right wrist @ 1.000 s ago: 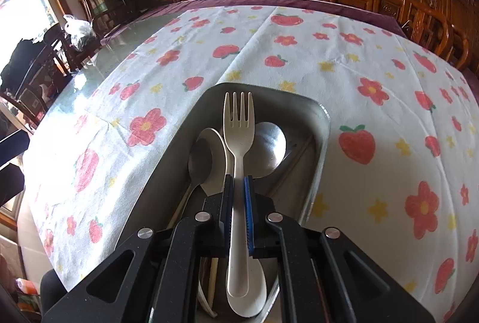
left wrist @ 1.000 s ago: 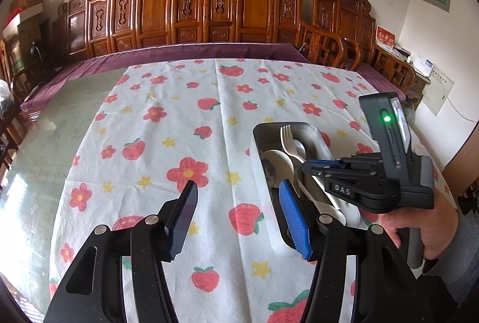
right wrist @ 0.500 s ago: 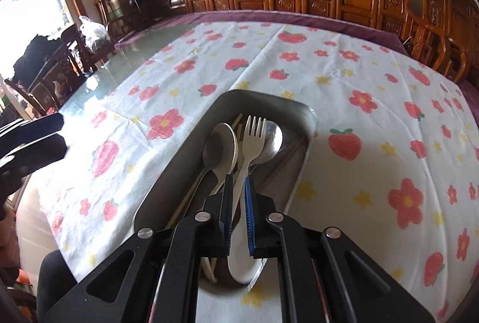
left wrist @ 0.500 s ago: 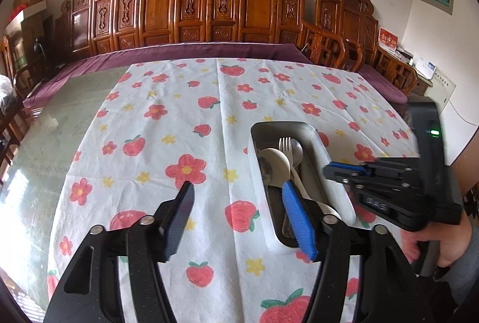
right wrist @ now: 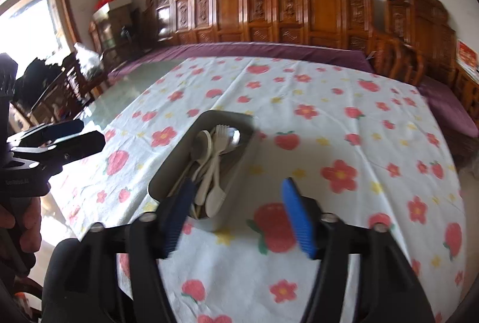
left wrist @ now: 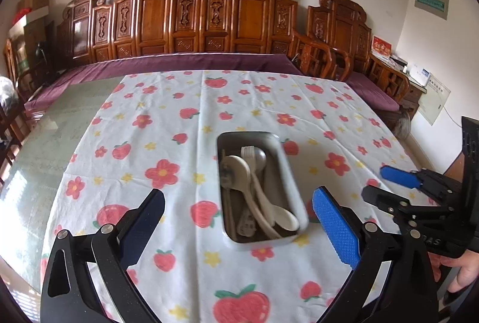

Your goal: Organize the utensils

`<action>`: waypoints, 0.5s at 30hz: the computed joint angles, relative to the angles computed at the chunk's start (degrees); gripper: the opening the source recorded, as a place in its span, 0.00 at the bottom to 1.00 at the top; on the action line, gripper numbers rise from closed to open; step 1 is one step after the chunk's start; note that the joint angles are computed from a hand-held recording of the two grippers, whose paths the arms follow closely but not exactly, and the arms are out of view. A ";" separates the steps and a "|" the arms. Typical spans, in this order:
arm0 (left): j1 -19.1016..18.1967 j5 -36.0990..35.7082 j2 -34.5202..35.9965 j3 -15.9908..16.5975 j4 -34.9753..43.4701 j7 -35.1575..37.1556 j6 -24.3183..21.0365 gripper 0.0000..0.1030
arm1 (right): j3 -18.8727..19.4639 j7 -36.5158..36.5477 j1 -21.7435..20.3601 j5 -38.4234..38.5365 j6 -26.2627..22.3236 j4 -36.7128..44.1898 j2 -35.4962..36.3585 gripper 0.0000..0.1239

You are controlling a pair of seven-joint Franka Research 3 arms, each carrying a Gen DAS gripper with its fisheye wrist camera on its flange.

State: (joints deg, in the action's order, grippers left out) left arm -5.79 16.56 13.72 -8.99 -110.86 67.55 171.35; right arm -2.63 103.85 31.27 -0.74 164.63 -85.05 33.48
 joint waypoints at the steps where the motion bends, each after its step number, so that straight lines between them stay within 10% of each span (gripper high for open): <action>1: -1.20 1.44 -0.53 0.98 -0.38 -1.81 0.34 0.93 | -0.61 0.74 0.36 -0.15 0.84 -1.97 -1.31 0.63; 15: -5.83 14.42 -6.70 1.93 -4.29 -15.75 -3.01 0.93 | -12.88 23.33 8.31 -19.16 8.07 -22.30 -16.32 0.78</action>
